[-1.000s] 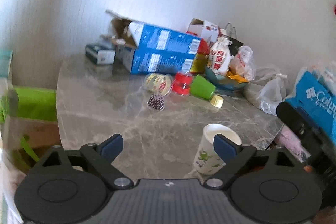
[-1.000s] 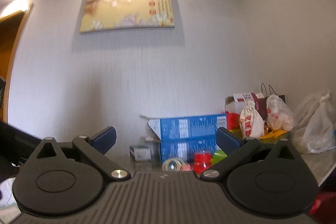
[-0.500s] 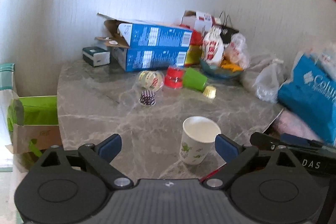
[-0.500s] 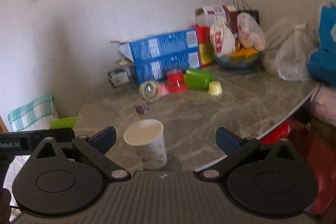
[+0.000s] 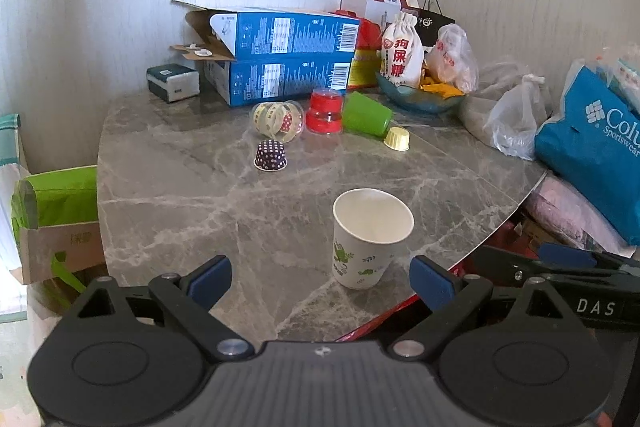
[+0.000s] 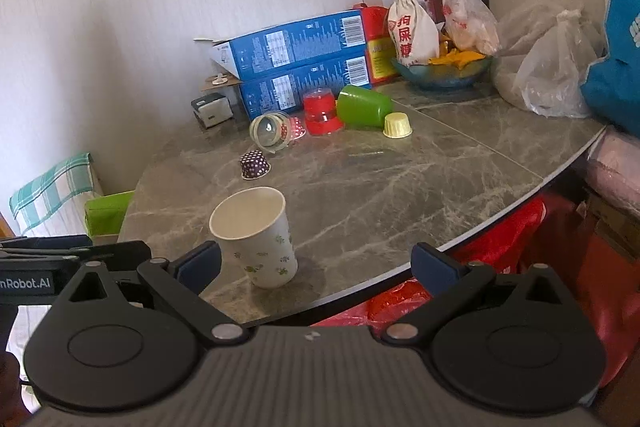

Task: Flip cup upright

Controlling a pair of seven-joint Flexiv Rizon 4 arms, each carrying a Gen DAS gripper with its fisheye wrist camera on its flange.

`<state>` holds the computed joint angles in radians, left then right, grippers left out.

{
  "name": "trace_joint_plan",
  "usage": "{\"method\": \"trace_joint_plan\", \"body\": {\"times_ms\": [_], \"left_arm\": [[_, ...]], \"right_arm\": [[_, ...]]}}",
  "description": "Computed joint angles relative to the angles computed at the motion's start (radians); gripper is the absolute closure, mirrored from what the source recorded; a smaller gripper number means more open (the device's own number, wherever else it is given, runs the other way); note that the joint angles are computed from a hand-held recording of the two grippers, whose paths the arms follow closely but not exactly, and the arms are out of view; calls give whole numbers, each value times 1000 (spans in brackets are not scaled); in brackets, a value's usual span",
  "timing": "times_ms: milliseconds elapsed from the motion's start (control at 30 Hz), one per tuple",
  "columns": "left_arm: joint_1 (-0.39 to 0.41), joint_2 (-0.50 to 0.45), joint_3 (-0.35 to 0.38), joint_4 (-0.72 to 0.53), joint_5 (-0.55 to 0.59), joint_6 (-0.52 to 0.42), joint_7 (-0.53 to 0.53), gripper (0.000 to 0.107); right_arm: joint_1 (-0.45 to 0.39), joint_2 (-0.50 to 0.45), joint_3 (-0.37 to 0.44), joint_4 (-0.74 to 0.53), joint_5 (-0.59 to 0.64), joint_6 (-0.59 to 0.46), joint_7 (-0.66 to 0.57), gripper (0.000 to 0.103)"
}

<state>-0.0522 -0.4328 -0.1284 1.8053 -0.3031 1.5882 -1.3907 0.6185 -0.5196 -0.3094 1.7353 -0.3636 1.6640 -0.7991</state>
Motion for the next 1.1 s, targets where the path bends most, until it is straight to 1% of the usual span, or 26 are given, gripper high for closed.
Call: {"method": "trace_joint_plan", "body": {"times_ms": [133, 200, 300, 400, 567, 700, 833, 1100], "left_arm": [[-31, -7, 42, -17, 16, -15, -21, 10], [-26, -8, 37, -19, 18, -18, -20, 10], [-39, -10, 55, -27, 28, -26, -32, 10], [-32, -11, 47, -26, 32, -23, -29, 10], [-33, -10, 50, -24, 38, -19, -32, 10], [-23, -8, 36, -19, 38, -14, -24, 10], [-33, -7, 49, -17, 42, -11, -30, 10], [-28, -5, 44, -13, 42, -6, -28, 10]], "right_arm": [[-8, -1, 8, -11, -8, -26, 1, 1], [-5, -3, 0, -13, -19, -27, 8, 1], [-11, -6, 6, -20, -29, -27, 11, 1], [-18, -7, 14, -24, -36, -27, 12, 1], [-13, -6, 4, -26, -46, -28, 18, 1], [-21, -2, 16, -26, -55, -35, 15, 1], [-34, -2, 31, -25, -60, -32, 12, 1], [-47, -2, 46, -27, -63, -34, 10, 1]]}}
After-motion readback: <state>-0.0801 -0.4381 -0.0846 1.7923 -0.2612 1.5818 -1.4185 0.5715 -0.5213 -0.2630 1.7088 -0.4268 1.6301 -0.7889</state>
